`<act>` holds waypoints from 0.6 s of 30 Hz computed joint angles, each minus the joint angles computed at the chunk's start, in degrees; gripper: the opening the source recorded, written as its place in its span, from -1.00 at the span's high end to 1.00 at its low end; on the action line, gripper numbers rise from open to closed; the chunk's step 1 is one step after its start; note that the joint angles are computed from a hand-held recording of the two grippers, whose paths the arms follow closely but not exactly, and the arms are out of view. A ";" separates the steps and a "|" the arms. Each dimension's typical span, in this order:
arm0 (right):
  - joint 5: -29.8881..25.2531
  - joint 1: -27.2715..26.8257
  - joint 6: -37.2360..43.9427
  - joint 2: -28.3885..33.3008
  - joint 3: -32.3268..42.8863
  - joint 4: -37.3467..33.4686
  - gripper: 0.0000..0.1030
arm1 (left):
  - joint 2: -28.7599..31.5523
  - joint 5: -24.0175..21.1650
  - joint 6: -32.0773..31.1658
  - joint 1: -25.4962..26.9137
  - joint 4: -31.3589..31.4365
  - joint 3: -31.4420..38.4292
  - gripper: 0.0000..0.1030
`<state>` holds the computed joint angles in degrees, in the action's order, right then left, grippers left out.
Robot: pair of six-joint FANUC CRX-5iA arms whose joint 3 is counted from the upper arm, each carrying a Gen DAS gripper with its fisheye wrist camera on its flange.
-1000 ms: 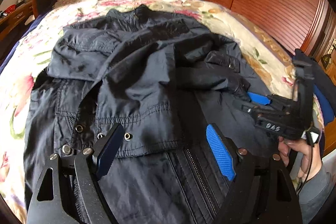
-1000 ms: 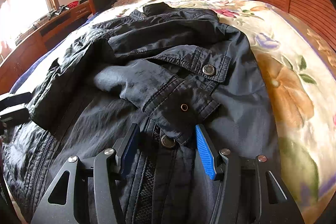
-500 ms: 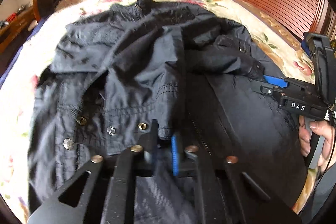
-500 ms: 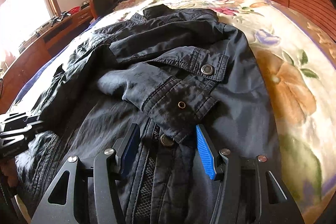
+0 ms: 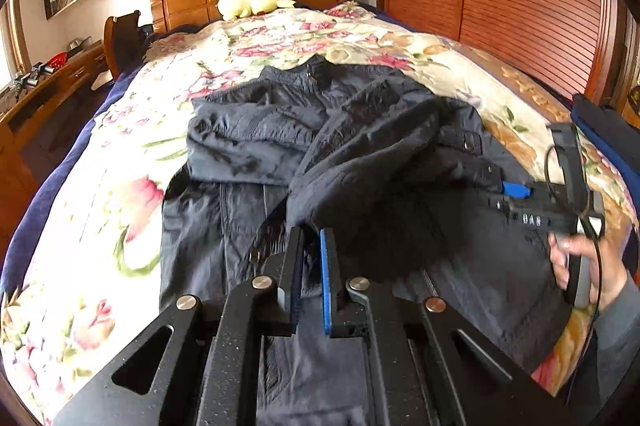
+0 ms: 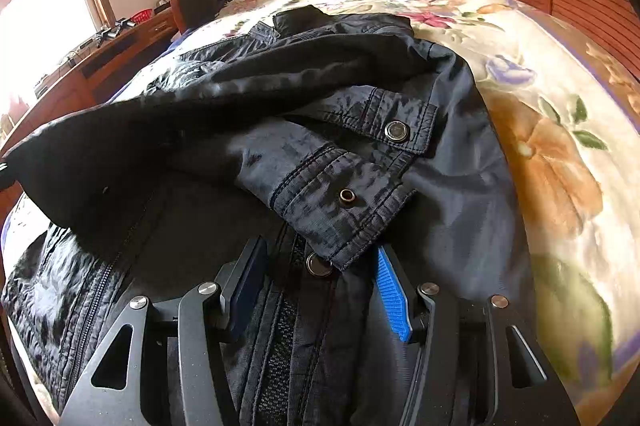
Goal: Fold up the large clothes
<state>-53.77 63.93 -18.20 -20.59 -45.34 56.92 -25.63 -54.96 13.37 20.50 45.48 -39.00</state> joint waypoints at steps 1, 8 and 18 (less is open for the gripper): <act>-0.05 -0.04 0.26 0.12 0.14 -0.13 -0.09 | -0.16 -0.78 -0.68 0.82 -0.17 -0.24 0.84; -0.67 -0.05 1.43 1.28 1.11 -0.65 -0.12 | 1.37 1.63 -1.47 1.32 -1.49 -0.84 0.38; -0.80 -0.07 1.93 1.58 1.30 -0.80 -0.13 | 11.69 9.34 8.01 -4.45 -10.76 4.40 0.28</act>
<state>-54.57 63.86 -16.27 -19.02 -44.04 56.12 -13.94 -45.62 21.38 16.05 34.72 -34.60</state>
